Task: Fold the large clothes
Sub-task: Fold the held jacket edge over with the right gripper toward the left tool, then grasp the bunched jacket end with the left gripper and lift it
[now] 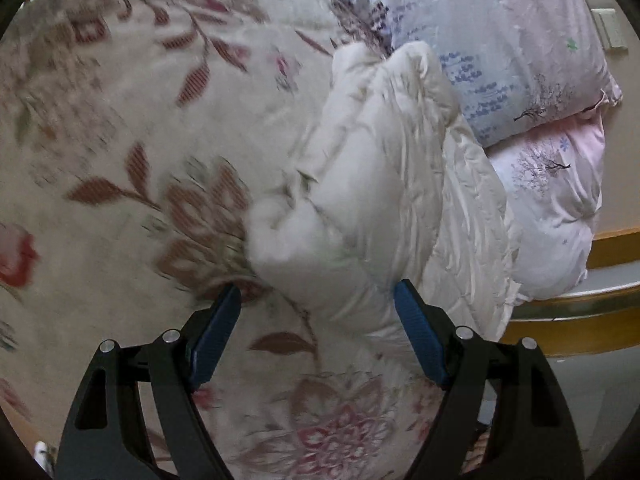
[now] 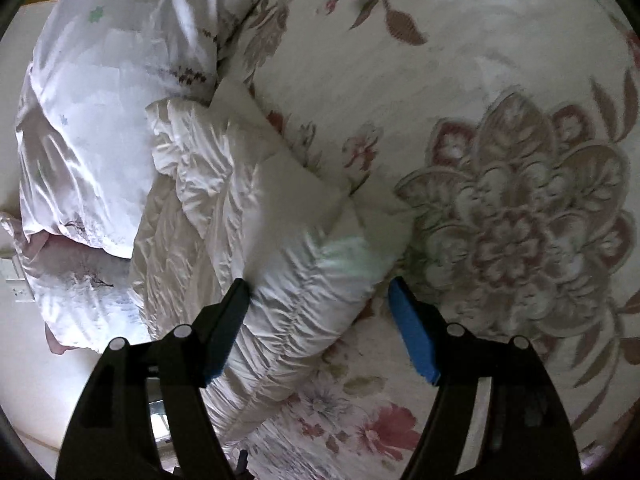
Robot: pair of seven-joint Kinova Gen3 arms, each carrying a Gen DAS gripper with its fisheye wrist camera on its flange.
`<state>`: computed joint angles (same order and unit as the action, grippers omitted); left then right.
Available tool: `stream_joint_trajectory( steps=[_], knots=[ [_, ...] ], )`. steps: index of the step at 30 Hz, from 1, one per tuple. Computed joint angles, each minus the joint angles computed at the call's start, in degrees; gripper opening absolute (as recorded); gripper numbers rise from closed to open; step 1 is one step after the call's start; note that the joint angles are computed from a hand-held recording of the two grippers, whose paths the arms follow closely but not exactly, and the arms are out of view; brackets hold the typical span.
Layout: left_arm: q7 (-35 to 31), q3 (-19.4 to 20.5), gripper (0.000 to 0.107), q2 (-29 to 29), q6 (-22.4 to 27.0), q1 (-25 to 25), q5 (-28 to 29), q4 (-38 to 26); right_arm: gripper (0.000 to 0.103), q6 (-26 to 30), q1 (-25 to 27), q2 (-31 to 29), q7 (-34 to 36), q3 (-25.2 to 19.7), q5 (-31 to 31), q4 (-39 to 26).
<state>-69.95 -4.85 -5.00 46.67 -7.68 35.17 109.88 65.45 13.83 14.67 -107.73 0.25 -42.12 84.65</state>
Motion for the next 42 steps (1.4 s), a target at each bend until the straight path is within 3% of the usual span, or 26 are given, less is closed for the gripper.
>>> stream_joint_trajectory(
  steps=[8,11,13,15,21,27,35,38,42],
  knots=[
    [2.91,0.67,0.076,1.48,-5.86,0.41,4.51,1.24,0.068,-3.58,-0.13,0.03,0.61,-0.55,-1.64,1.37],
    [0.85,-0.15,0.058,1.41,-8.44,-0.06,10.5,3.61,0.05,-4.35,-0.77,0.36,0.41,-0.33,-1.5,1.23],
    [-1.86,-0.83,0.045,1.33,-9.83,-0.12,14.65,4.96,0.031,-4.55,-0.62,0.39,1.8,-0.36,-2.58,1.62],
    [-4.32,-1.08,0.031,1.27,-10.44,-0.4,16.85,5.37,0.023,-3.98,-0.99,0.2,3.86,0.22,-3.8,1.69],
    [-9.37,-2.33,0.018,-0.45,-10.91,-1.37,20.51,6.12,0.017,-1.36,0.14,-0.11,7.99,-1.27,-5.21,0.34],
    [-8.33,-4.42,0.017,-4.47,-9.29,-3.06,16.54,6.68,0.017,3.16,0.01,-0.37,11.66,-2.42,-6.82,-0.69],
    [0.39,-7.08,0.017,-11.41,-4.48,-4.91,3.37,7.76,0.017,7.73,7.91,-1.19,11.82,-18.29,0.95,-2.31],
    [0.65,-8.91,0.018,-11.81,-4.15,-4.07,3.05,9.07,0.032,9.15,4.28,-1.97,9.26,-17.74,7.34,-3.5],
    [0.77,-8.88,0.03,-10.77,-4.32,-3.59,2.46,8.99,0.062,6.81,-6.33,-6.47,3.98,-8.48,16.66,-2.83]
  ],
)
